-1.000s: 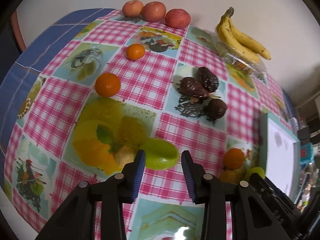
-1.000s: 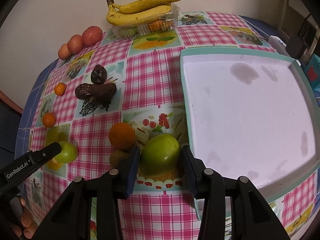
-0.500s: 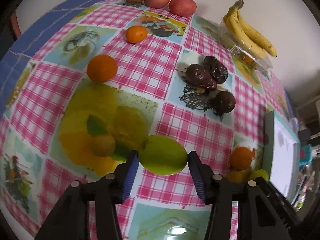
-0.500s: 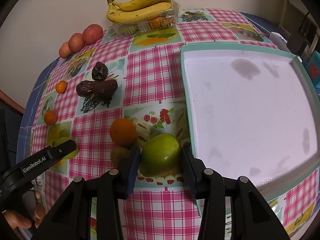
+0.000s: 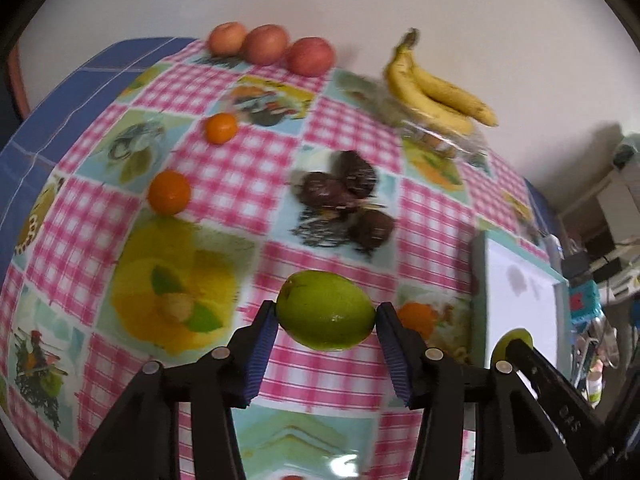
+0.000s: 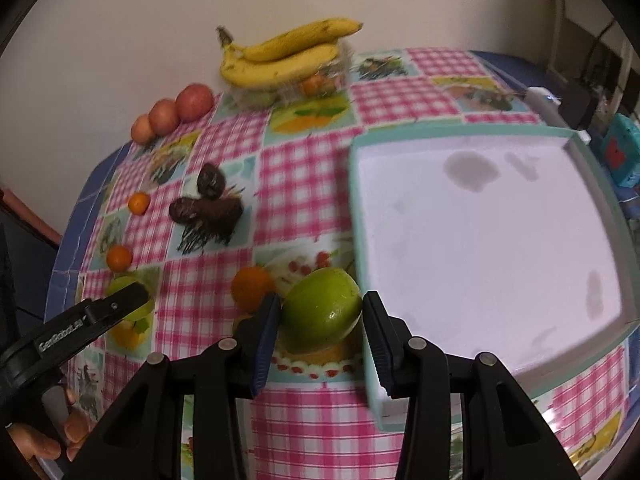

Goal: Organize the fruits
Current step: 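Carry both green apples into the white tray and open both tools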

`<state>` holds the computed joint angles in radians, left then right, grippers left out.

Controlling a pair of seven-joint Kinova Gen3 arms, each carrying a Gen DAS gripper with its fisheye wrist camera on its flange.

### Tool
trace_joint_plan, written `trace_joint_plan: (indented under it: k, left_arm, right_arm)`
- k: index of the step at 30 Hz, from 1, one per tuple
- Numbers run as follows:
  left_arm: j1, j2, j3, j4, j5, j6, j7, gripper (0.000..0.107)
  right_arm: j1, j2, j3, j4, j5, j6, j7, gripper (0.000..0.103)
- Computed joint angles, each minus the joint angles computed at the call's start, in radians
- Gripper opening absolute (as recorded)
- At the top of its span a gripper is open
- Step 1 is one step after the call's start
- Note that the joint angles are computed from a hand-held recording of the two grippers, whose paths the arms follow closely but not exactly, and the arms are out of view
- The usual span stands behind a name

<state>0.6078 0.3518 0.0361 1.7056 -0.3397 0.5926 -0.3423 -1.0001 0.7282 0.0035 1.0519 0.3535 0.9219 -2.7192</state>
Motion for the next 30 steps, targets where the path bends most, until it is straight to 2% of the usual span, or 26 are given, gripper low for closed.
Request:
trace_joint_plan:
  k: [4, 9, 11, 15, 20, 23, 30]
  left_arm:
    - [0.031, 0.022, 0.015, -0.044, -0.012, -0.008, -0.013, 0.053]
    - [0.036, 0.068, 0.045, -0.112, 0.035, -0.033, -0.092, 0.053]
    - [0.053, 0.097, 0.047, -0.166, 0.040, -0.016, -0.135, 0.053]
    - [0.098, 0.171, 0.039, -0.293, 0.025, 0.020, -0.226, 0.053]
    - [0.134, 0.288, 0.024, -0.473, 0.025, 0.089, -0.339, 0.053]
    - [0.133, 0.358, 0.026, -0.579, 0.053, 0.136, -0.405, 0.053]
    - [0.135, 0.469, 0.008, -0.740, 0.108, 0.201, -0.507, 0.053]
  right_arm:
    - [-0.010, -0.039, 0.038, 0.073, 0.038, 0.011, -0.072, 0.044]
    - [0.006, -0.086, 0.062, 0.162, 0.094, 0.041, -0.181, 0.044]
    - [0.014, -0.100, 0.065, 0.185, 0.124, 0.063, -0.215, 0.044]
    - [0.063, -0.133, 0.048, 0.251, 0.151, 0.041, -0.270, 0.044]
    - [0.121, -0.134, 0.031, 0.254, 0.168, 0.026, -0.253, 0.044]
    - [0.161, -0.108, 0.019, 0.220, 0.156, 0.027, -0.197, 0.044]
    - [0.215, -0.052, 0.027, 0.181, 0.104, 0.001, -0.108, 0.045]
